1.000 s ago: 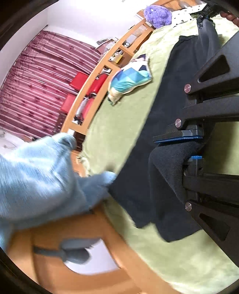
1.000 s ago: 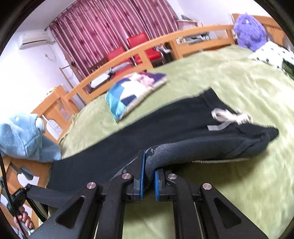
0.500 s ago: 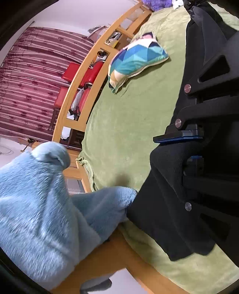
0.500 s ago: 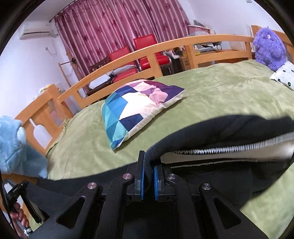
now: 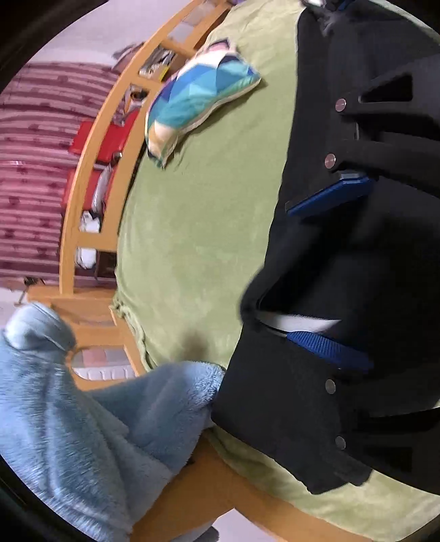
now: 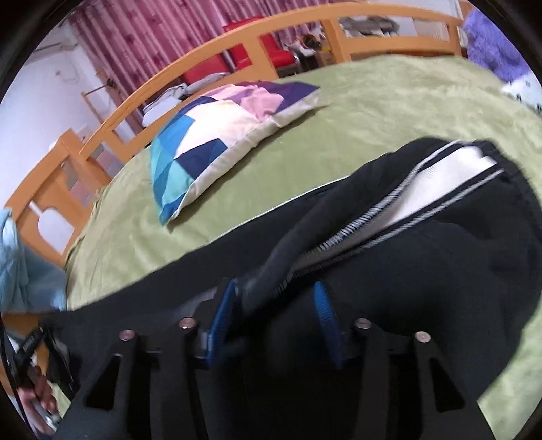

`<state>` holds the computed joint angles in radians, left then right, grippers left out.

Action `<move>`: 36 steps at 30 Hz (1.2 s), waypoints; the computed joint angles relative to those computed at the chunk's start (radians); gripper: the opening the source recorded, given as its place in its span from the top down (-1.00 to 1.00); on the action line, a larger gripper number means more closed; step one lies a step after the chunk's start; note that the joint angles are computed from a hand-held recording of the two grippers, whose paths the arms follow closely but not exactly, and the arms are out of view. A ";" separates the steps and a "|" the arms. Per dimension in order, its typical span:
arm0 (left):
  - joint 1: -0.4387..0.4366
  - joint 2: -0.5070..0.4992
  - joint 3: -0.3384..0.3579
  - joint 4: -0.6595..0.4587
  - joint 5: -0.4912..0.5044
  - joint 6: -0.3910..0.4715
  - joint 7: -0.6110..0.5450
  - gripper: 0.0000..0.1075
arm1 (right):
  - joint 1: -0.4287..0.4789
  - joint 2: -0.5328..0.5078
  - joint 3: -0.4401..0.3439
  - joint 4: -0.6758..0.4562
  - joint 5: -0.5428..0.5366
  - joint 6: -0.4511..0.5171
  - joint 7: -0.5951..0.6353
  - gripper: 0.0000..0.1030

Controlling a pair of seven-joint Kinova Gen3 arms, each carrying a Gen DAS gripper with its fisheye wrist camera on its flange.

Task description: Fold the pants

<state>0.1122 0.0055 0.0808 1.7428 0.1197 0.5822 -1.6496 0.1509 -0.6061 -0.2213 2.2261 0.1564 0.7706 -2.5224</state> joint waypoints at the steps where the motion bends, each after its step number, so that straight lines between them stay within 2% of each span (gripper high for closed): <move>1: -0.005 -0.021 -0.003 0.009 0.025 0.014 -0.035 -0.35 | 0.022 -0.029 -0.031 -0.008 -0.005 0.041 0.018 -0.01; 4: 0.024 -0.109 -0.081 0.067 0.143 0.069 -0.145 -0.42 | 0.102 -0.118 -0.099 -0.023 -0.066 0.163 0.134 -0.02; 6: -0.014 -0.151 -0.080 0.100 0.195 0.117 -0.189 -0.43 | 0.123 -0.185 -0.102 -0.031 -0.104 0.244 0.171 -0.06; 8: -0.026 -0.186 -0.098 0.135 0.214 0.160 -0.204 -0.43 | 0.091 -0.244 -0.091 -0.030 -0.120 0.325 0.143 -0.11; 10: -0.030 -0.212 -0.133 0.172 0.253 0.202 -0.247 -0.43 | 0.028 -0.286 -0.092 -0.013 -0.105 0.381 0.064 -0.11; 13: -0.050 -0.232 -0.174 0.222 0.284 0.245 -0.308 -0.43 | -0.016 -0.349 -0.084 0.033 -0.121 0.420 -0.006 -0.11; 15: -0.067 -0.223 -0.221 0.256 0.349 0.264 -0.358 -0.43 | -0.010 -0.382 -0.059 0.063 -0.142 0.413 0.000 -0.11; 17: -0.092 -0.191 -0.238 0.267 0.397 0.276 -0.396 -0.42 | -0.006 -0.398 -0.032 0.085 -0.150 0.395 0.010 -0.11; 21: -0.133 -0.125 -0.204 0.281 0.458 0.228 -0.430 -0.42 | 0.015 -0.410 0.037 0.123 -0.135 0.326 0.032 -0.12; 24: -0.162 -0.062 -0.180 0.273 0.516 0.206 -0.441 -0.42 | 0.034 -0.372 0.105 0.160 -0.133 0.236 0.065 -0.13; 26: -0.182 -0.046 -0.152 0.277 0.554 0.165 -0.455 -0.43 | 0.016 -0.338 0.158 0.189 -0.131 0.155 0.061 -0.27; 28: -0.175 -0.021 -0.138 0.266 0.563 0.133 -0.436 -0.43 | 0.031 -0.305 0.188 0.212 -0.147 0.079 0.087 -0.38; 31: -0.163 -0.001 -0.092 0.254 0.503 0.059 -0.320 -0.43 | 0.033 -0.221 0.200 0.235 -0.114 -0.043 0.052 -0.46; 32: -0.153 -0.001 -0.082 0.251 0.472 0.043 -0.280 -0.38 | 0.059 -0.201 0.191 0.237 -0.122 -0.068 0.062 -0.42; 33: -0.144 -0.002 -0.073 0.249 0.432 0.030 -0.239 -0.23 | 0.090 -0.171 0.170 0.227 -0.127 -0.077 0.059 -0.28; 34: -0.153 -0.006 -0.054 0.249 0.392 0.021 -0.211 0.19 | 0.118 -0.153 0.141 0.213 -0.117 -0.070 0.039 0.34; 35: -0.148 -0.015 -0.053 0.247 0.368 0.029 -0.200 0.58 | 0.133 -0.151 0.131 0.206 -0.112 -0.061 0.035 0.59; 36: -0.130 -0.021 -0.071 0.238 0.361 0.053 -0.204 0.74 | 0.130 -0.168 0.140 0.206 -0.121 -0.060 0.047 0.63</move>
